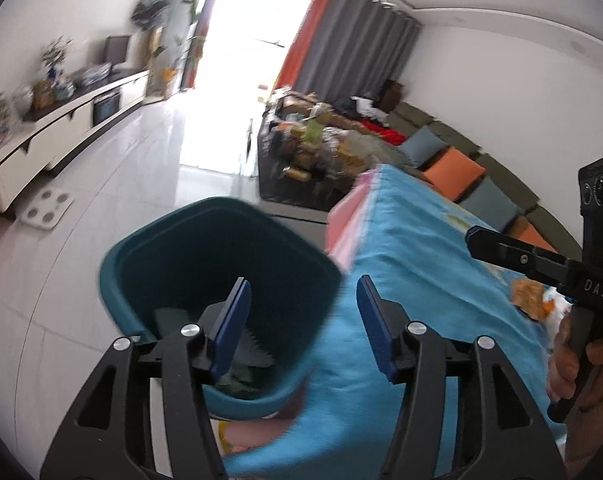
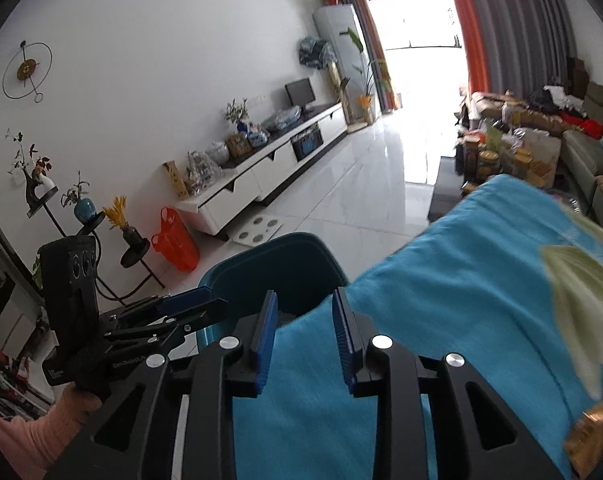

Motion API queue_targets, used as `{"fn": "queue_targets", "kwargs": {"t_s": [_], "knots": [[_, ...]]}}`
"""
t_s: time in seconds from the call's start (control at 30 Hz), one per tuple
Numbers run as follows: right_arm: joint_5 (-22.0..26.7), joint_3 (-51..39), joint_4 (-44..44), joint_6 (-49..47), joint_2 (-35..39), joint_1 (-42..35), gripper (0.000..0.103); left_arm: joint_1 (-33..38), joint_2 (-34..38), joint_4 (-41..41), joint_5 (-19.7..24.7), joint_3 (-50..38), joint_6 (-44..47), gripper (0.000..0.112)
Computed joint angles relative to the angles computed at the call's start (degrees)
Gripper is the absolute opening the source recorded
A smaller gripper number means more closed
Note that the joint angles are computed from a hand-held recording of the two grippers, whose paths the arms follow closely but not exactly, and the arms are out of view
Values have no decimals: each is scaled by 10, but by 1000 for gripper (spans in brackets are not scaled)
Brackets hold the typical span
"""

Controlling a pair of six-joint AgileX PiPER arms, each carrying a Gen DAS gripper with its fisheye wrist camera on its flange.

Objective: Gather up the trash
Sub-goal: 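Open both tools to drop the items into the teal bin, then move both open tools back over the trash on the table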

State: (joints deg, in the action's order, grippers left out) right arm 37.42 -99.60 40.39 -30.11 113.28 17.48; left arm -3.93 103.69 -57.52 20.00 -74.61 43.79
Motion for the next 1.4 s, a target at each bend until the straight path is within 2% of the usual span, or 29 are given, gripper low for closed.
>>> {"fn": "queue_targets", "kwargs": {"t_s": [0.1, 0.3, 0.43, 0.7, 0.97, 1.07, 1.13, 1.4], "knots": [[-30, 83, 35, -48, -58, -20, 29, -28, -11, -29, 3, 7, 38, 58], [-66, 229, 83, -116, -167, -78, 29, -103, 0, -28, 24, -19, 57, 58], [-69, 309, 130, -169, -232, -134, 29, -157, 28, 7, 41, -62, 30, 58], [-66, 426, 172, -220, -332, -275, 30, -242, 77, 10, 89, -127, 31, 58], [-46, 498, 214, -279, -372, -411, 30, -308, 136, 27, 159, -210, 30, 61], [-29, 516, 221, -295, -374, -447, 31, -335, 161, 57, 165, -244, 3, 61], [-27, 526, 222, -304, -375, -457, 35, -351, 200, 102, 182, -306, -50, 59], [-1, 570, 241, -358, -396, -476, 41, -367, 302, 180, 266, -473, -174, 39]]}}
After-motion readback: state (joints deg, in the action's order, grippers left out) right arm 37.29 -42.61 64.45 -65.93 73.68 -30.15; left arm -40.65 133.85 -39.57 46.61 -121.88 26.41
